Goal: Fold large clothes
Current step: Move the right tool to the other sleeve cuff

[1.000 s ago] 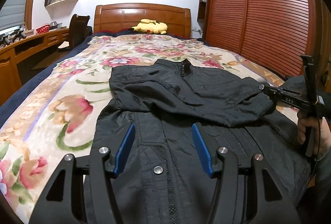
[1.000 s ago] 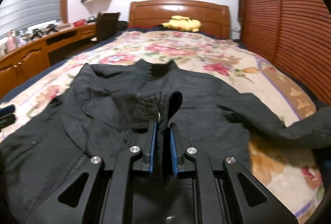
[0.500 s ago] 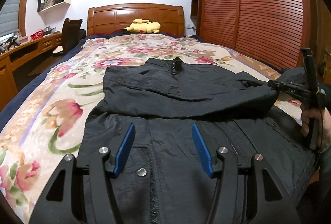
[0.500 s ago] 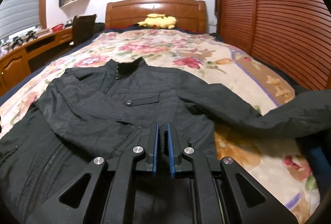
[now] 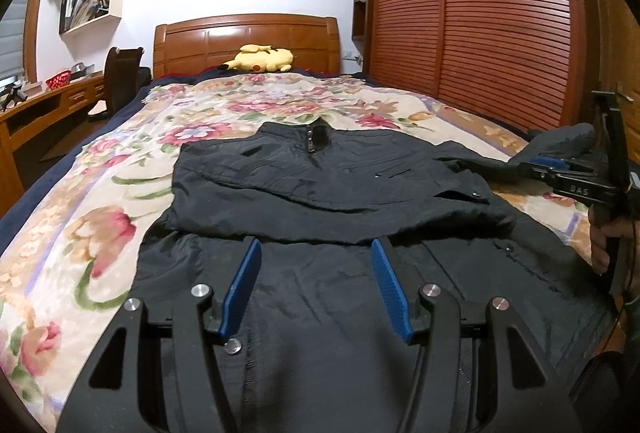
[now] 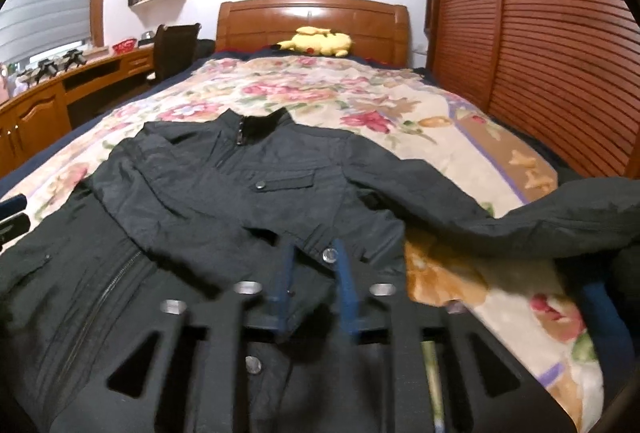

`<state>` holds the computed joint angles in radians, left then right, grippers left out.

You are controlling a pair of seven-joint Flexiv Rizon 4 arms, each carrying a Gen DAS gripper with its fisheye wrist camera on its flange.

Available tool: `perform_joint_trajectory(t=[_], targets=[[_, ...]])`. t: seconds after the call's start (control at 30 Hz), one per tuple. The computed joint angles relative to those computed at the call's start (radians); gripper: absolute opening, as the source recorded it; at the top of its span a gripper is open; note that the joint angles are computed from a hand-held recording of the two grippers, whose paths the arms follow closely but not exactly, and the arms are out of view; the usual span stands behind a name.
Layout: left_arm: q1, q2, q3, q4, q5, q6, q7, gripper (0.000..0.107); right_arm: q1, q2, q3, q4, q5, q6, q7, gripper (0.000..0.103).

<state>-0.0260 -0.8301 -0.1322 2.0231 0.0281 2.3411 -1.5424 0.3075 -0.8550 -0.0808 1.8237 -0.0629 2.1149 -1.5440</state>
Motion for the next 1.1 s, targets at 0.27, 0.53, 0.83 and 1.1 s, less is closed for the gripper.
perform_joint_trajectory(t=[0.27, 0.53, 0.83, 1.1], targets=[[-0.008, -0.015, -0.029, -0.043, 0.028, -0.030, 0.004, 0.057, -0.004, 0.066, -0.056, 0.063, 0.025, -0.051, -0.043, 0.064], [-0.009, -0.025, -0.054, -0.079, 0.051, -0.067, 0.002, 0.056, -0.050, 0.131, -0.079, 0.100, 0.021, -0.110, -0.075, 0.065], [-0.011, -0.041, -0.065, -0.109, 0.058, -0.112, 0.014, 0.057, -0.102, 0.159, -0.158, 0.053, 0.024, -0.218, -0.038, 0.075], [0.006, -0.043, -0.079, -0.110, 0.070, -0.124, 0.002, 0.057, -0.216, 0.142, -0.137, -0.064, -0.016, -0.335, 0.081, 0.077]])
